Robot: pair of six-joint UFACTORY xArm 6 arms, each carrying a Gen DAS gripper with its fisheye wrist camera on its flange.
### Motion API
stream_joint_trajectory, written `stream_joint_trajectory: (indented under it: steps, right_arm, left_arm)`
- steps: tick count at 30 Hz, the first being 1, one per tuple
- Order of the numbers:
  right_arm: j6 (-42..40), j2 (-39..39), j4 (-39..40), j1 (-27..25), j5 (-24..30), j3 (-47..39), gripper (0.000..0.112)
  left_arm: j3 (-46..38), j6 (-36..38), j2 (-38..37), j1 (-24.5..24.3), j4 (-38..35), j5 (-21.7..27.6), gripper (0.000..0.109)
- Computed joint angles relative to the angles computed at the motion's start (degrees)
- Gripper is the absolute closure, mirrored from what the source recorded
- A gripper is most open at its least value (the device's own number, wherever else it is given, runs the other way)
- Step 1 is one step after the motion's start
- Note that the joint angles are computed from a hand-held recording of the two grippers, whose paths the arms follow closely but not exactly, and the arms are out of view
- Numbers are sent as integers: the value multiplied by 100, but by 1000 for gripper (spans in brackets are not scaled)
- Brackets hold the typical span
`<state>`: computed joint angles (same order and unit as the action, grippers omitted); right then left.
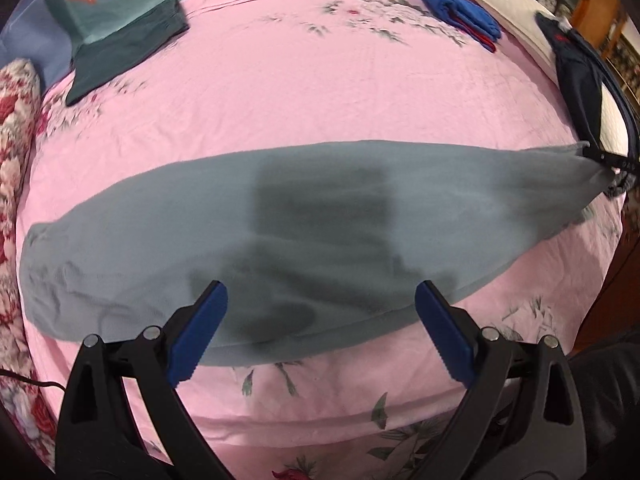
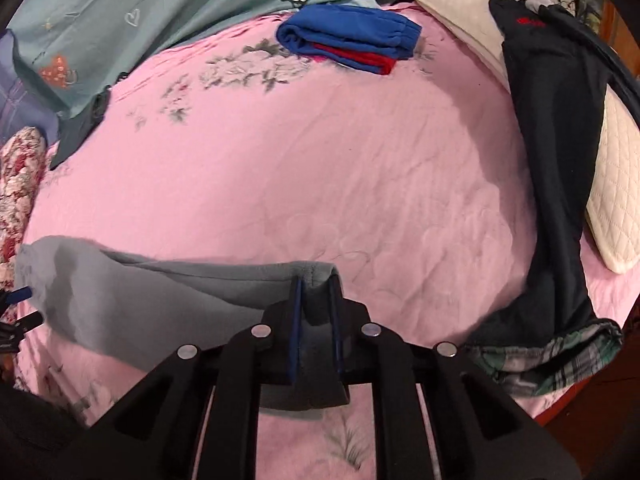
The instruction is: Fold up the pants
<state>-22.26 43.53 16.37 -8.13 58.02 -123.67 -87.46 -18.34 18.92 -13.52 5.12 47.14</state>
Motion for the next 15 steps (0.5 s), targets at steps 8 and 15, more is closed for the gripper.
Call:
stream_joint_trajectory:
  steps: [8, 15]
  right_arm:
    - [342, -455, 261, -333, 174, 610, 84]
    - [-633, -1264, 1523, -297, 56, 1918, 84]
  left_arm:
    - [-46, -162, 78, 32, 25, 227, 12]
    - [-258, -144, 495, 165, -59, 491, 10]
